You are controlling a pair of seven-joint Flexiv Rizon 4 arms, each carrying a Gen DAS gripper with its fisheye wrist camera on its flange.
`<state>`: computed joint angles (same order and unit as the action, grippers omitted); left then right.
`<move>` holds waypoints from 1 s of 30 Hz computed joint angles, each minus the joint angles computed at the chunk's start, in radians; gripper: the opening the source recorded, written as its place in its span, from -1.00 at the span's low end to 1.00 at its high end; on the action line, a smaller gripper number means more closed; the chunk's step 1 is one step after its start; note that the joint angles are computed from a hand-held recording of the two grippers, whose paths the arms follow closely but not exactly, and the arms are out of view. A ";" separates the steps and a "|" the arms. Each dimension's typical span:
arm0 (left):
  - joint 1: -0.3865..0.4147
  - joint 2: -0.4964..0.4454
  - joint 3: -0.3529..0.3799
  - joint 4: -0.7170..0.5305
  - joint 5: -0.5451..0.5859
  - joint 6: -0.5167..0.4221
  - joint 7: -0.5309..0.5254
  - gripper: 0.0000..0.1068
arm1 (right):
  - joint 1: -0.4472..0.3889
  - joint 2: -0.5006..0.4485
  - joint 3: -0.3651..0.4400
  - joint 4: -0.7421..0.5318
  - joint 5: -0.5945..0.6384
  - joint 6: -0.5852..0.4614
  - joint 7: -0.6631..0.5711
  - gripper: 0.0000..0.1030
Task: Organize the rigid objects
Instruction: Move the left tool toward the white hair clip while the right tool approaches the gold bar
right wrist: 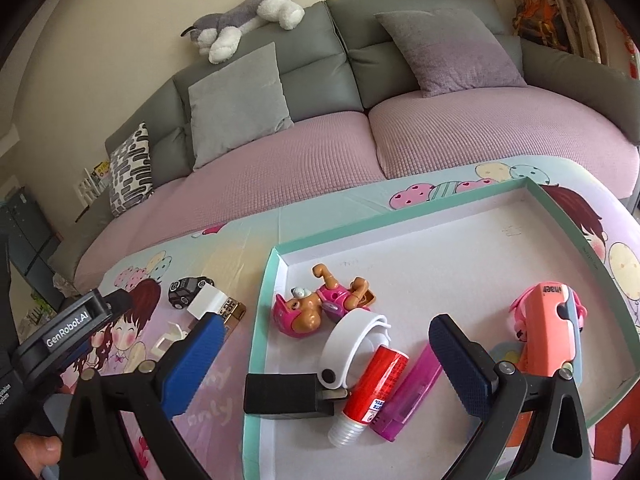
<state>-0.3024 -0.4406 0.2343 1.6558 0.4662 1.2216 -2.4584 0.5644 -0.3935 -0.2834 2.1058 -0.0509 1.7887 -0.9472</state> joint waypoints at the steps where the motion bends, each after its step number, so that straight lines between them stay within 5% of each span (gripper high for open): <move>1: 0.005 -0.001 -0.001 0.003 -0.002 0.007 0.002 0.93 | -0.031 -0.003 0.037 -0.011 -0.008 -0.010 -0.001 1.00; 4: 0.015 -0.003 0.005 0.012 -0.004 0.033 0.001 0.93 | -0.075 -0.010 0.094 -0.035 -0.037 -0.045 0.003 1.00; 8: -0.013 -0.010 0.059 0.005 0.050 0.058 -0.043 0.93 | -0.024 -0.017 0.044 -0.037 -0.068 -0.050 0.024 1.00; 13: 0.054 -0.002 0.018 0.053 -0.006 0.113 0.020 0.93 | -0.057 -0.024 0.086 -0.049 -0.076 -0.036 0.038 1.00; 17: 0.115 -0.001 -0.036 0.097 -0.096 0.155 0.165 0.93 | 0.034 -0.027 -0.006 -0.041 -0.075 -0.030 0.041 1.00; 20: 0.110 -0.010 -0.030 0.102 -0.125 0.160 0.250 0.93 | 0.039 -0.031 0.000 -0.047 -0.076 -0.025 0.031 1.00; 25: 0.244 -0.019 -0.202 0.166 -0.296 0.206 0.513 0.93 | 0.113 -0.041 -0.057 -0.053 -0.074 -0.028 0.016 0.98; 30: 0.249 -0.040 -0.233 0.169 -0.366 0.183 0.660 0.93 | 0.164 -0.045 -0.104 -0.049 -0.075 -0.037 0.011 0.97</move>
